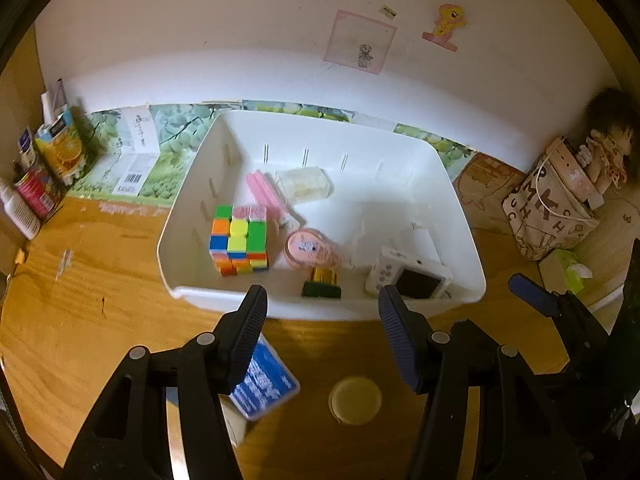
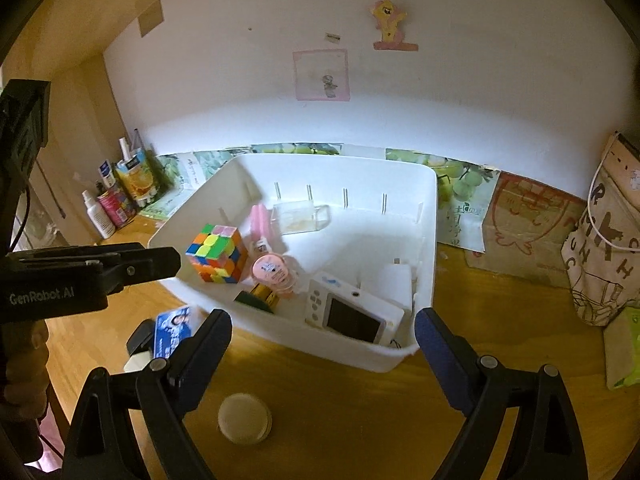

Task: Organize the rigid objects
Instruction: 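Withdraw both open grippers from the basket back over the desk, then move the left gripper to the beige block while the right gripper approaches the round beige case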

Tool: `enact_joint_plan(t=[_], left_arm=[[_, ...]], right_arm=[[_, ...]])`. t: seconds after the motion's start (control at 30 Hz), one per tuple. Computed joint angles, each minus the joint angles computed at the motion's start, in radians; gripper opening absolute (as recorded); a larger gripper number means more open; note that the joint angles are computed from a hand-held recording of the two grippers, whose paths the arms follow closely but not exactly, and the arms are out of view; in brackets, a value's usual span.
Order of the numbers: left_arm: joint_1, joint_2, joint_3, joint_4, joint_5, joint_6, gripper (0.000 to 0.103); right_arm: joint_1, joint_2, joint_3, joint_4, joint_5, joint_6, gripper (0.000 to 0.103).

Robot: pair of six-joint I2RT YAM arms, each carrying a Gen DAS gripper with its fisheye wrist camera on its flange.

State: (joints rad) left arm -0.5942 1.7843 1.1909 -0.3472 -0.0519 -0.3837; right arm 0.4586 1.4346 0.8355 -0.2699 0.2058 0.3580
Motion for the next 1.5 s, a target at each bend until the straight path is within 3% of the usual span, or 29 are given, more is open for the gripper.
enact_joint_plan(t=[0.7,1.03,1.27,1.5], left_arm=[[-0.190,-0.210,-0.306,-0.035,-0.176,-0.355,0.062],[-0.197,-0.270,-0.429,-0.093,-0.186,-0.505,0.062],[-0.131,-0.290,-0.473,-0.104,-0.152,-0.490,0.070],[-0.025,-0.267,-0.466,-0.109,-0.073,-0.321,0.074]], right_arm=[[0.083,-0.223,-0.210,-0.040,-0.082,-0.013,0.094],[0.129,-0.229,-0.288,0.006,-0.125,0.004,0.094],[0.163,-0.153,-0.292,0.049,-0.128,0.003,0.094],[0.205,-0.020,-0.245,0.091,-0.112,0.075,0.094]])
